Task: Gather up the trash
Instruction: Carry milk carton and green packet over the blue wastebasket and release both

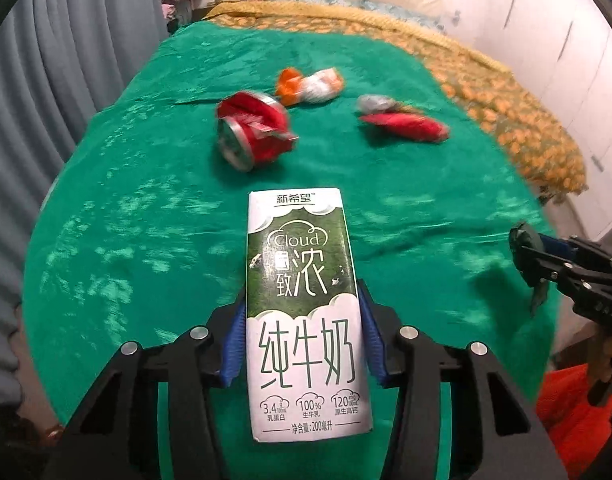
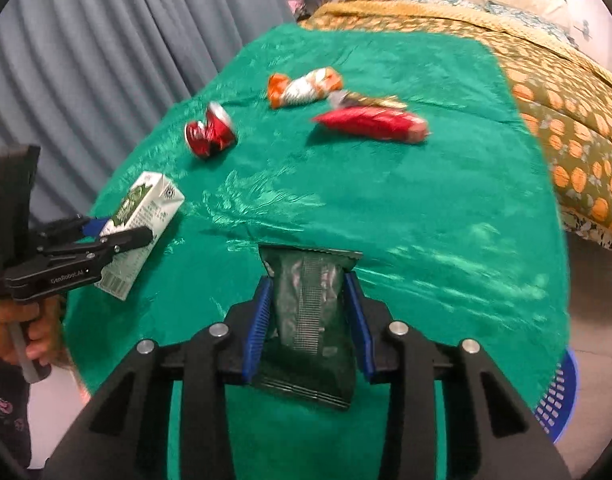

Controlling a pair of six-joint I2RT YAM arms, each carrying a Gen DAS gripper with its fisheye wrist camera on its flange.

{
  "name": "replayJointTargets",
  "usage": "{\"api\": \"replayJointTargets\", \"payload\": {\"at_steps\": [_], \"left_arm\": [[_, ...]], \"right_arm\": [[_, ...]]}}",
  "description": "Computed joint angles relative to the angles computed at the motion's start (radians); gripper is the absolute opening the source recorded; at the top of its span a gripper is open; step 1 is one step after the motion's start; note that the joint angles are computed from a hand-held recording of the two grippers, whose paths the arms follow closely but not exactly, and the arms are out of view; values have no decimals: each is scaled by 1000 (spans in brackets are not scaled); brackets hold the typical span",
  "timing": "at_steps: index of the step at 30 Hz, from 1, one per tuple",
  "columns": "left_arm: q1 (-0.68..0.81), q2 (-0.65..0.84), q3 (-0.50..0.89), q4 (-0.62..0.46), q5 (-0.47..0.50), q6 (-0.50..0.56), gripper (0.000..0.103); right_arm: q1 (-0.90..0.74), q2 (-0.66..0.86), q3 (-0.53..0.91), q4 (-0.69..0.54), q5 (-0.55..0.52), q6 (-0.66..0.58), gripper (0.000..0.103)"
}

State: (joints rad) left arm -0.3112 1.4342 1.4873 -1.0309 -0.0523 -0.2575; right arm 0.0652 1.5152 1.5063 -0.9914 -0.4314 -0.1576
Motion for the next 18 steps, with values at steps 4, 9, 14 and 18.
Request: {"api": "replayJointTargets", "payload": {"at_steps": [4,9,14,18], "left_arm": [[-110,14,46,4,28,-71,48],[-314,120,175,24,24,-137,48],[-490,337,417,29,62,-186,48],[-600,629,780,-52,77,-208,48]], "right_arm": [[-163,-45,-8,-57,-85,-85,36],[-426,-36,-12,-106,-96,-261,36],[-647,46,-18,-62,-54,-369,36],[-769,140,-10,-17,-47,-395,36]]}}
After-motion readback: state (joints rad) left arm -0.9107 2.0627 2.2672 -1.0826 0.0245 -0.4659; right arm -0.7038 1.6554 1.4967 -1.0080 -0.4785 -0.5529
